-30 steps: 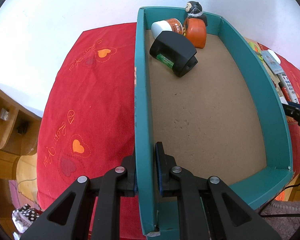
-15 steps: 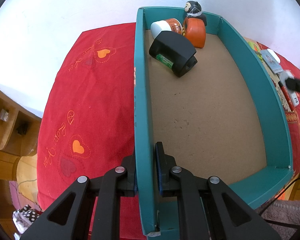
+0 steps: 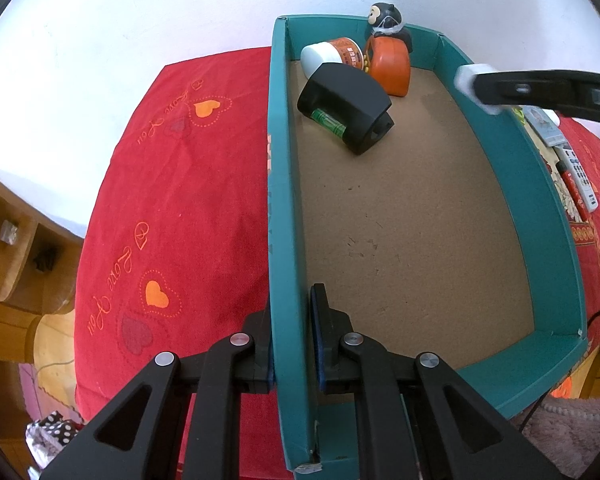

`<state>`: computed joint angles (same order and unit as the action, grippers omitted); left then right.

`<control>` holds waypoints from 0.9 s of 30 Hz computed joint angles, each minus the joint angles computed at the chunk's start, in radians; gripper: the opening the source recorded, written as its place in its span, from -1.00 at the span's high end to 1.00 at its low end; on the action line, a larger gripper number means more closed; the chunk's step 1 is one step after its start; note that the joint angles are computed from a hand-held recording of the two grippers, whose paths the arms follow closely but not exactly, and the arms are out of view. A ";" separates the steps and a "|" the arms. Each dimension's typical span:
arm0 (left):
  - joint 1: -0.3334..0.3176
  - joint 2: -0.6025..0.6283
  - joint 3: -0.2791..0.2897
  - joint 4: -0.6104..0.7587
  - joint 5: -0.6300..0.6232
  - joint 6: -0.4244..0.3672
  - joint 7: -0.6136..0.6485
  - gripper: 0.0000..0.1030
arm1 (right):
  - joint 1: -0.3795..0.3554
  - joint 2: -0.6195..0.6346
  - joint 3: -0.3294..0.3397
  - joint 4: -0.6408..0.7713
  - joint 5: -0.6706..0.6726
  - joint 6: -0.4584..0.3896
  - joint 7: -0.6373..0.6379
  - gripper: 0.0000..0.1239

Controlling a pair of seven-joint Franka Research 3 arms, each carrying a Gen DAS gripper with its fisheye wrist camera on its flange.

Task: Organize objects
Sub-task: 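Carry the plug charger into the tray beside the black case and release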

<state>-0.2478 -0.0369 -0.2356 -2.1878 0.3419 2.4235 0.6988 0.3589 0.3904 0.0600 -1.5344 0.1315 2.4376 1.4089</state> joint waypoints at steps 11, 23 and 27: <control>0.002 0.009 0.003 0.007 0.003 0.007 0.007 0.74 | 0.063 0.211 -0.036 0.271 -0.131 -0.155 -0.006 0.27; 0.003 0.009 0.003 0.003 0.004 0.014 0.000 0.74 | 0.077 0.276 -0.045 0.348 -0.145 -0.197 -0.007 0.27; 0.002 0.007 0.002 0.001 0.004 0.014 -0.002 0.74 | 0.079 0.286 -0.046 0.363 -0.146 -0.200 -0.010 0.26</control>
<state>-0.2461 -0.0304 -0.2335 -2.1873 0.3457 2.4375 0.6968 0.4374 0.6761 0.0145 -1.1712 -0.0145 2.2372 1.3986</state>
